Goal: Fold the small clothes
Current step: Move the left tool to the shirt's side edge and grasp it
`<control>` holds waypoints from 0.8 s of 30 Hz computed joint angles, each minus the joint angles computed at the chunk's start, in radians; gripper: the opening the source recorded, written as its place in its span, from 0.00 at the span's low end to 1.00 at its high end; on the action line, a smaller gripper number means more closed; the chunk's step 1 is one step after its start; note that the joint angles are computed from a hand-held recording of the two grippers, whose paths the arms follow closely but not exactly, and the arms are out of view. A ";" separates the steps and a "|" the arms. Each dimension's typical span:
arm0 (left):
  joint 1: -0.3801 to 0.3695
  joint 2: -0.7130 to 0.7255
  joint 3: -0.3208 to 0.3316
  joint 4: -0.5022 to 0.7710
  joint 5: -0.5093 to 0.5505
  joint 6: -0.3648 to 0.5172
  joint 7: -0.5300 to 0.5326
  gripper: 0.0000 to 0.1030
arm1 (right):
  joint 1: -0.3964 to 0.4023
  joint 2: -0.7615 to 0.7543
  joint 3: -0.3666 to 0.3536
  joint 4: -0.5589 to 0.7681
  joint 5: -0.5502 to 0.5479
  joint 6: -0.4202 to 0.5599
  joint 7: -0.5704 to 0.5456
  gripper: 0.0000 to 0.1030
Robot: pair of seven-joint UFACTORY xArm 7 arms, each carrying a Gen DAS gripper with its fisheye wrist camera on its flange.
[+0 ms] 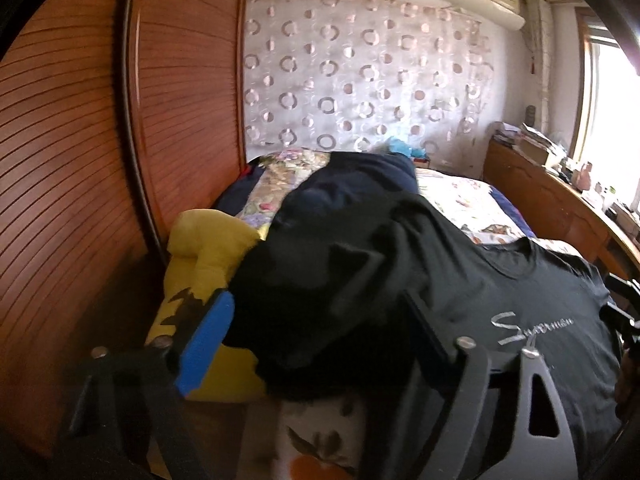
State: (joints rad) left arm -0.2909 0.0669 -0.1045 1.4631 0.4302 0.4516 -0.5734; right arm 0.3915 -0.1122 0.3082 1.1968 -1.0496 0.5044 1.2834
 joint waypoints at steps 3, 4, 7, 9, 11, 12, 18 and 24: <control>0.011 0.037 0.008 0.045 -0.042 0.025 0.035 0.65 | 0.001 0.036 -0.020 0.040 0.060 -0.026 -0.089 1.00; 0.012 0.049 0.011 0.055 -0.055 0.032 0.041 0.61 | 0.003 0.046 -0.029 0.052 0.088 -0.036 -0.129 1.00; 0.025 0.084 0.012 0.081 -0.144 0.063 0.101 0.52 | 0.006 0.079 -0.054 0.089 0.166 -0.058 -0.234 1.00; 0.020 0.105 0.022 0.100 -0.145 0.098 0.100 0.48 | 0.009 0.099 -0.069 0.109 0.219 -0.071 -0.300 1.00; 0.020 0.112 0.026 0.100 -0.158 0.116 0.116 0.46 | 0.012 0.119 -0.083 0.130 0.274 -0.077 -0.365 1.00; 0.023 0.114 0.024 0.095 -0.174 0.116 0.131 0.46 | 0.014 0.135 -0.090 0.149 0.304 -0.075 -0.401 1.00; 0.040 0.123 0.021 0.088 -0.262 0.124 0.201 0.22 | 0.025 0.204 -0.132 0.230 0.440 -0.081 -0.548 1.00; 0.034 0.137 0.028 0.102 -0.268 0.129 0.218 0.06 | 0.045 0.226 -0.161 0.243 0.487 -0.092 -0.589 1.00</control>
